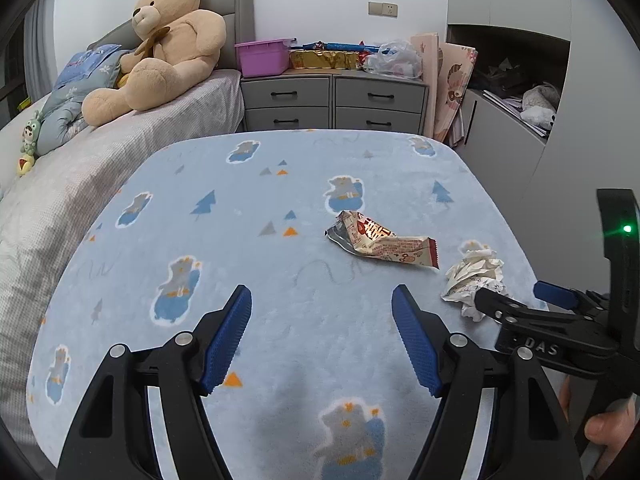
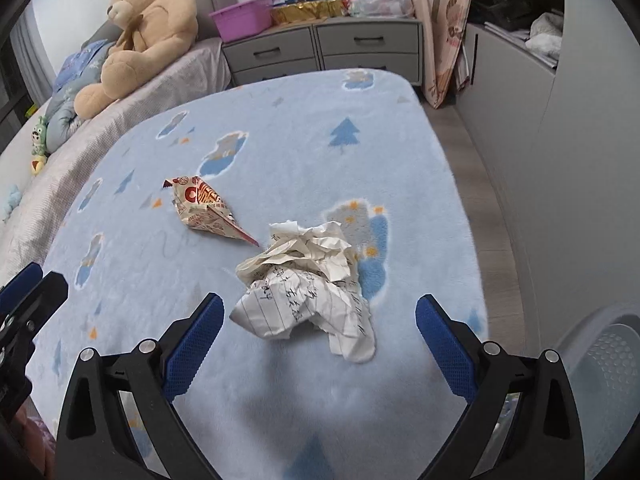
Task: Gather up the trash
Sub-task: 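Grasp the crumpled white paper with the right tool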
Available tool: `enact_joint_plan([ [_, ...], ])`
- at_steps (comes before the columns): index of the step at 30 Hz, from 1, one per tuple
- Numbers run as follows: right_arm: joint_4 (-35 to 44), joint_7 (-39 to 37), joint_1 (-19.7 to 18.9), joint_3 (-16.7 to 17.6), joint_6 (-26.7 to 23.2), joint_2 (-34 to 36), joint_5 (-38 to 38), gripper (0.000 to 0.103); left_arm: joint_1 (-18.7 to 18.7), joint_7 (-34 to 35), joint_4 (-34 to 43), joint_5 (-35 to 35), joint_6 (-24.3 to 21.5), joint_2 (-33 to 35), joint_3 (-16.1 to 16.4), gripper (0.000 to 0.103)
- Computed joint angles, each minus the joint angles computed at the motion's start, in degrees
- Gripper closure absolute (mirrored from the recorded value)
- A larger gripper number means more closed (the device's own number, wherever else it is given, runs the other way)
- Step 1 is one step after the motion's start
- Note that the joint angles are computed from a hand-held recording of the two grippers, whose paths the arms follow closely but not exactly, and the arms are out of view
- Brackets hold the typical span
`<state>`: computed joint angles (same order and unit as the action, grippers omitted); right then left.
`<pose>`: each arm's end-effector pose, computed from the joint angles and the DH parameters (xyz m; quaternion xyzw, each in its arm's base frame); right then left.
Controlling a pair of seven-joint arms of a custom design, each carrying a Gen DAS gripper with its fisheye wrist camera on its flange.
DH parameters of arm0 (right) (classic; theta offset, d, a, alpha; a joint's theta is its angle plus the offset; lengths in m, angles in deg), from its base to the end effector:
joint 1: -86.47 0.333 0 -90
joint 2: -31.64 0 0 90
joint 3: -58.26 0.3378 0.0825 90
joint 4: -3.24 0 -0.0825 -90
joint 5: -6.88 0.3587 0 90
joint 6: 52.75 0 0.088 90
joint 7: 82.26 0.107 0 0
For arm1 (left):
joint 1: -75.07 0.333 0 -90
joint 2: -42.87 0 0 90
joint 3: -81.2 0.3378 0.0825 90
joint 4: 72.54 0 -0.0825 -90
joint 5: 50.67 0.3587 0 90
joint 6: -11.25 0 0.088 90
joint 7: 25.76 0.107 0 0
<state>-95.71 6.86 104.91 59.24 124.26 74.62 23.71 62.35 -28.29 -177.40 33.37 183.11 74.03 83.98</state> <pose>0.6759 0.2105 0.2530 -0.6930 0.6543 -0.1281 0.2743 0.6183 -0.1847 0.2971 -0.6603 0.6506 -0.2538 0.2764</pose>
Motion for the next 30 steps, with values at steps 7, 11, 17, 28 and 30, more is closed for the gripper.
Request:
enact_joint_plan([
  [7, 5.98, 1.53, 1.92, -2.69, -3.56, 3.42, -1.52, 0.008, 0.22, 1.06, 0.48, -1.17, -0.12, 0.85, 0.03, 0.033],
  [11, 8.58, 3.63, 3.05, -4.62, -6.12, 5.34, -3.05, 0.009, 0.02, 2.63, 0.56, -3.02, -0.04, 1.42, 0.37, 0.033],
  [17, 8.29, 2.93, 2.65, -3.85, -5.76, 5.43, -4.77, 0.030, -1.00, 4.99, 0.85, -6.31, 0.65, 2.18, 1.57, 0.033],
  [28, 3.00, -0.29, -0.73, -0.20, -3.00, 1.96, -2.94, 0.041, -3.02, 8.29, 0.71, -10.41, 1.05, 2.58, 3.27, 0.033],
  [30, 1.64, -0.96, -1.49, 0.40, -2.25, 1.00, -2.19, 0.041, -3.32, 9.42, 0.89, -11.70, 0.63, 2.72, 3.12, 0.033],
])
